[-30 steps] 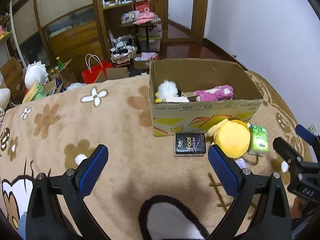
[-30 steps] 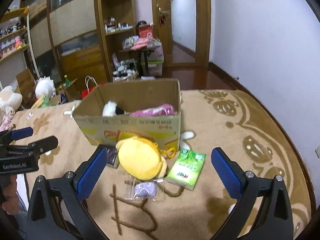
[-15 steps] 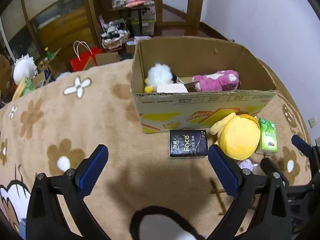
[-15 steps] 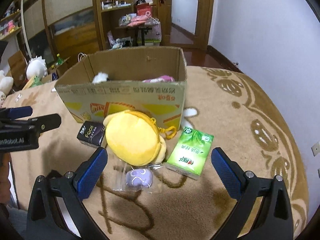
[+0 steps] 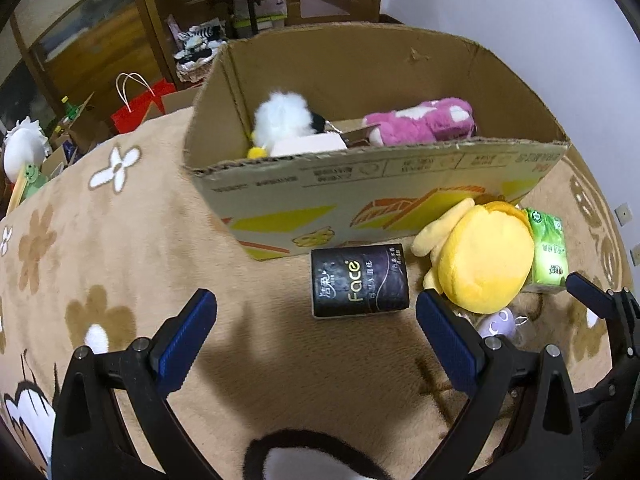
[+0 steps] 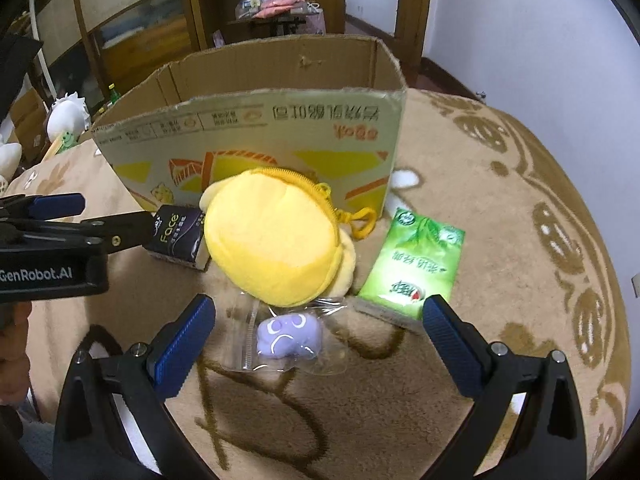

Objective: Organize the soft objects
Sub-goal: 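Close the left tool on the black Face tissue pack while the right tool grips the bagged purple toy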

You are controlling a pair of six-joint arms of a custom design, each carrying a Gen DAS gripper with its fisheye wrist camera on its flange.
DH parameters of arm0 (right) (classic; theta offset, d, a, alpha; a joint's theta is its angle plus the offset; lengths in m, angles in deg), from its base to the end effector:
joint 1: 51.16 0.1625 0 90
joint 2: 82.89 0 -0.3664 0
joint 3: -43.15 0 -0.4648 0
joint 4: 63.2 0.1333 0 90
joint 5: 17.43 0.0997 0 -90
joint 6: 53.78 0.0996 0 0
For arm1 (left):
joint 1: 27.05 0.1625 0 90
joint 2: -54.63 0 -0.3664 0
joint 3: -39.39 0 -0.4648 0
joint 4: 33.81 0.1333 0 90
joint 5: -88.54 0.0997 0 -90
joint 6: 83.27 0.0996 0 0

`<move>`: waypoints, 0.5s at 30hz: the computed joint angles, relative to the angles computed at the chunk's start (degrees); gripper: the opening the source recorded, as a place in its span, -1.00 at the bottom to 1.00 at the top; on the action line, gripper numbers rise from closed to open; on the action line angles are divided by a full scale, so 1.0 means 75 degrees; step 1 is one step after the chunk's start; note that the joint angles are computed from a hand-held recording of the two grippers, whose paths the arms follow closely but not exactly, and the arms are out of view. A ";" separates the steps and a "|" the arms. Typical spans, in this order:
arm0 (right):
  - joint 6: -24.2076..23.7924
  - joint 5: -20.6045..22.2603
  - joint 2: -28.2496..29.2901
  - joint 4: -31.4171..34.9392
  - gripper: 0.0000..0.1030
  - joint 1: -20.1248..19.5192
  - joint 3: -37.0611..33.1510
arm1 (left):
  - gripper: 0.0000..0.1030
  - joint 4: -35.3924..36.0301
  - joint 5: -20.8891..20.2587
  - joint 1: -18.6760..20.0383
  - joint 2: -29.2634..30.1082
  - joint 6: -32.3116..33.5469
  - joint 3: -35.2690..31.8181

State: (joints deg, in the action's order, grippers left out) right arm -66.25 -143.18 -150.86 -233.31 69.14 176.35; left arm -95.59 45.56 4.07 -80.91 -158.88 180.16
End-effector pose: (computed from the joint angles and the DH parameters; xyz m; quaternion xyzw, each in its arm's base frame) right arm 0.2915 -0.3500 0.0276 0.3071 -0.8932 0.1689 0.2816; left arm -0.1050 -0.3042 0.2652 -0.0142 0.8856 -0.2502 0.3911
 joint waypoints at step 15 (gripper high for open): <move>0.0376 0.0051 0.0324 0.0818 0.90 -0.0183 -0.0229 | 0.92 -0.1163 -0.0076 0.0668 0.0370 0.1047 0.0178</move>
